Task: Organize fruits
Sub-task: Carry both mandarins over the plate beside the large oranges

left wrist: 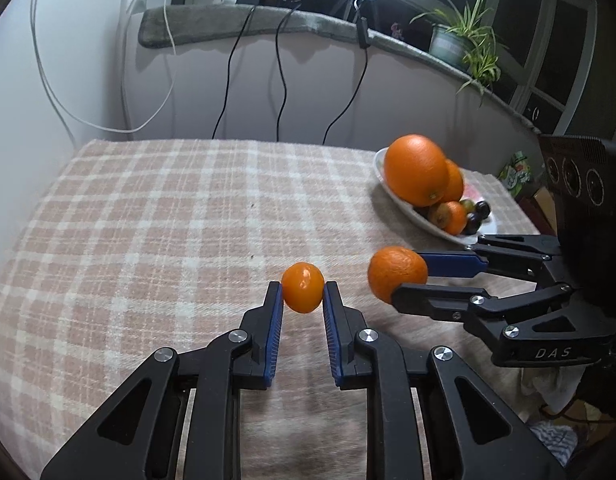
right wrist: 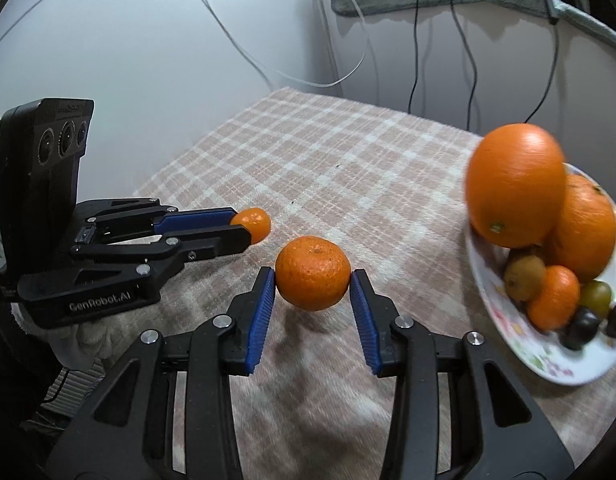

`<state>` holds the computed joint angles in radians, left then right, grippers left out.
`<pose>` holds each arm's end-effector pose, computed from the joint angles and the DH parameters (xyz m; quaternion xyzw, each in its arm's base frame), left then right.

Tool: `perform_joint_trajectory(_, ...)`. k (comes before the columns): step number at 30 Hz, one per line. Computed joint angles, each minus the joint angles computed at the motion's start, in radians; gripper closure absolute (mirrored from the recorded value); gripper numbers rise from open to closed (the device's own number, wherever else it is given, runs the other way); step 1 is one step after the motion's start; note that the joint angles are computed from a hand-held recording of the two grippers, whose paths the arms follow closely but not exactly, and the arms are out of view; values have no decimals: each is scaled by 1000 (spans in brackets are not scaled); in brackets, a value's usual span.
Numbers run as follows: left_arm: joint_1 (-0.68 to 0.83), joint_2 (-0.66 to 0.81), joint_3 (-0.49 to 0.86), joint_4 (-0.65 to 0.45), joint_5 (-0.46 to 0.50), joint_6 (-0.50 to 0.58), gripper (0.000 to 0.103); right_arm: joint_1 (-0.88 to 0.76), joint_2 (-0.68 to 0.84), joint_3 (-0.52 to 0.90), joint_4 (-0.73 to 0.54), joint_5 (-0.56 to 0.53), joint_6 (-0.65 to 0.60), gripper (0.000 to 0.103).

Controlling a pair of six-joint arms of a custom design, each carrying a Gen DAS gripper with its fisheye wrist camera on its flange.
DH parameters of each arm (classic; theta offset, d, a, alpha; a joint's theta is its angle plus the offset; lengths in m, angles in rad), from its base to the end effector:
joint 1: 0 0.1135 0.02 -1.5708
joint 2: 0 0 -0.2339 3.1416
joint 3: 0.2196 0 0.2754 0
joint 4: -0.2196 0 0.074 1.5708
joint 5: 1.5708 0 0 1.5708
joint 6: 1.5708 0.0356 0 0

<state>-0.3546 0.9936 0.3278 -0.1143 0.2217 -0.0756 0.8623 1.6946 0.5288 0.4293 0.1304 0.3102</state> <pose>0.2018 -0.0831 0.1142 0.1697 0.9024 -0.1814 0.3522 0.1928 0.2179 0.0488 -0.2233 0.8850 0.1740 0.3697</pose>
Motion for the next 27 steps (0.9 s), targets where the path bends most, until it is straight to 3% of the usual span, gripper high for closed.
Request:
perform_joint_trajectory(13, -174, 25, 62, 37, -60, -84, 85, -108, -495, -294, -120, 66, 5, 63)
perform_joint_trajectory(20, -291, 152, 144, 104, -101, -128, 85, -286, -755, -400, -239, 4, -40, 63)
perform_joint_trajectory(27, -382, 286, 245, 150, -124, -143, 85, -499, -808, -423, -258, -106, -112, 63)
